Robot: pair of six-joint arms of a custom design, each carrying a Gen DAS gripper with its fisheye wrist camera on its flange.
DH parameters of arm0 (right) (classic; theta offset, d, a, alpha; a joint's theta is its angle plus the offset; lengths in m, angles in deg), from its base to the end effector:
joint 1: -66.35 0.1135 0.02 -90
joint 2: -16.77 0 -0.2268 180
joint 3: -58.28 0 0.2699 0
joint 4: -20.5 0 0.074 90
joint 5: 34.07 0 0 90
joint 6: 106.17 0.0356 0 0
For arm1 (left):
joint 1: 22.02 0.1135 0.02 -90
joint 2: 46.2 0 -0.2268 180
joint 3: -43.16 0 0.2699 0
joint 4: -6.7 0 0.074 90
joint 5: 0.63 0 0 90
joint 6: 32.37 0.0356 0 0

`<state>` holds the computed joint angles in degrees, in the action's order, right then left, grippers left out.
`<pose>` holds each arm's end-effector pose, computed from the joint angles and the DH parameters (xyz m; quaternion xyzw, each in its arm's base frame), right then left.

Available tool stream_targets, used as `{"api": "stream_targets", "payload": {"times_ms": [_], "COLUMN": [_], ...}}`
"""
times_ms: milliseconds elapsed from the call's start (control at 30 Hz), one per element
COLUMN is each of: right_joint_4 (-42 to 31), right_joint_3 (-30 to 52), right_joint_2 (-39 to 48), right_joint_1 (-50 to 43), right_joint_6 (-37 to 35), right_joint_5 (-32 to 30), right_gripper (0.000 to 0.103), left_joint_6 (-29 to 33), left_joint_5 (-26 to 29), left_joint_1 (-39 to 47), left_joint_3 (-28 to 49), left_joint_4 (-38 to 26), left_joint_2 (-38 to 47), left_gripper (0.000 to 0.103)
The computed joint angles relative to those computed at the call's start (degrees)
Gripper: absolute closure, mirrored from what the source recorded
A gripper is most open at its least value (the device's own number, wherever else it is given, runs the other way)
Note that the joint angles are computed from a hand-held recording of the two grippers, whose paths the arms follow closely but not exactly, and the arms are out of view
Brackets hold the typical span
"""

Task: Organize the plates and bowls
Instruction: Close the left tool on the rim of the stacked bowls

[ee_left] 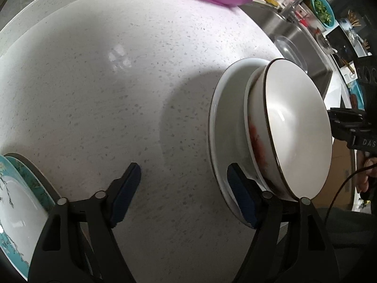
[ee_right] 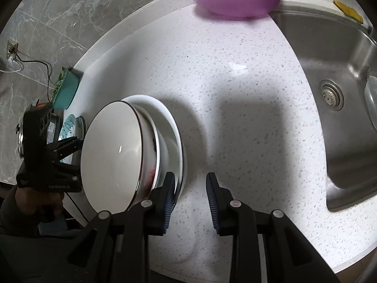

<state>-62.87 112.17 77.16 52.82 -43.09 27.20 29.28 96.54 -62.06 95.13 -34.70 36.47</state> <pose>0.1755 -0.0246 0.1749 -0.1132 0.9621 0.2324 0.0868 0.1937 -0.1686 0.0966 0.1101 0.9798 -0.1384 0.0937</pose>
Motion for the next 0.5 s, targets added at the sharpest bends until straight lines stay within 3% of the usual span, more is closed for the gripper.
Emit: {"api": "stream_targets", "payload": {"times_ms": [100, 267, 500], "right_joint_4": [-0.54, -1.22, 1.81], "right_joint_3": [0.45, 0.97, -2.27], "right_joint_2": [0.22, 1.64, 0.37], "right_joint_1": [0.16, 1.46, 4.48], "right_joint_6": [0.12, 0.39, 3.72], "right_joint_5": [0.79, 1.93, 1.87], "right_gripper": [0.072, 0.071, 0.070], "left_joint_6": [-0.88, -1.70, -2.45], "left_joint_5": [1.32, 1.91, -2.04], "left_joint_1": [0.46, 0.10, -3.51], "left_joint_3": [-1.46, -1.87, 1.19], "left_joint_4": [2.26, 3.68, 4.77], "left_joint_2": [-0.76, -0.42, 3.50], "left_gripper": [0.038, 0.038, 0.038]}}
